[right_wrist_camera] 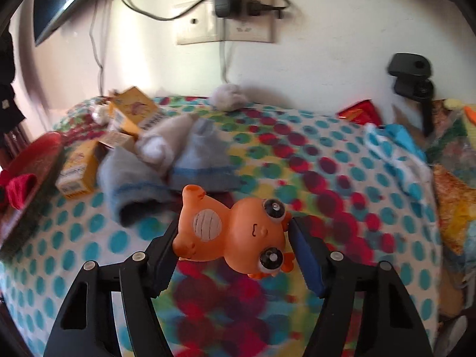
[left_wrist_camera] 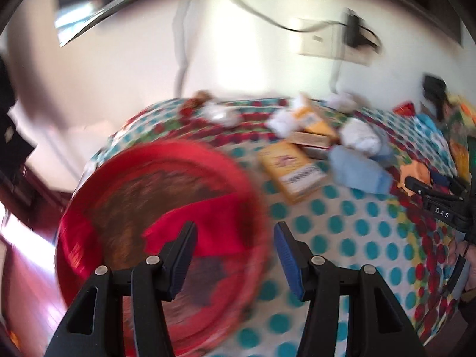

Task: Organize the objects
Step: 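Grasp the orange rubber toy with the right tool while the left tool grasps the blue-grey sock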

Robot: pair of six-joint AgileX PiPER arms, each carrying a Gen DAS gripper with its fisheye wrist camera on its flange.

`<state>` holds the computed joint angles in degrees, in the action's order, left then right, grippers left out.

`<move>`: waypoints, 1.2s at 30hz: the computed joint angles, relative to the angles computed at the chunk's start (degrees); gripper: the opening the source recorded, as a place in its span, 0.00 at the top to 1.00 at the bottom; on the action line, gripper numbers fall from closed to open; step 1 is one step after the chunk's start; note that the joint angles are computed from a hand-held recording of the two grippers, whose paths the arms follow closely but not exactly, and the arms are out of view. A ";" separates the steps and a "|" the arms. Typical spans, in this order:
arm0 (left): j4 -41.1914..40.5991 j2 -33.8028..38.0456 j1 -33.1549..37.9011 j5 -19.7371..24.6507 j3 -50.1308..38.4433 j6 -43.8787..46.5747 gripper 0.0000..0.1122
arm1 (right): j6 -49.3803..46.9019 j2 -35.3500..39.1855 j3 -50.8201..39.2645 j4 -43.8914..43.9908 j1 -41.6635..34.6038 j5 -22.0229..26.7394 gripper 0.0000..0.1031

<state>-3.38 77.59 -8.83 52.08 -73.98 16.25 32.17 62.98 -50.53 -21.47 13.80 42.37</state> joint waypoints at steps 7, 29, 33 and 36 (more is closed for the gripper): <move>4.10 13.19 -15.45 4.94 -11.82 -15.27 0.51 | -3.65 -1.34 0.70 5.62 -5.09 -0.63 0.35; 8.12 27.73 -22.55 -0.61 -19.08 -31.58 0.38 | -7.35 0.21 0.02 10.63 -6.89 -1.00 0.30; 7.98 26.55 -23.02 -3.11 -16.37 -30.69 0.39 | -6.94 0.23 -0.15 10.31 -6.69 -0.82 0.30; 5.94 25.40 -23.25 -3.78 -15.46 -27.39 0.65 | -6.25 0.28 -0.30 9.70 -6.27 -0.59 0.30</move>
<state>2.56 102.99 -32.09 48.29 -89.45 -11.14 25.93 63.26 -50.83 -11.78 7.53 41.78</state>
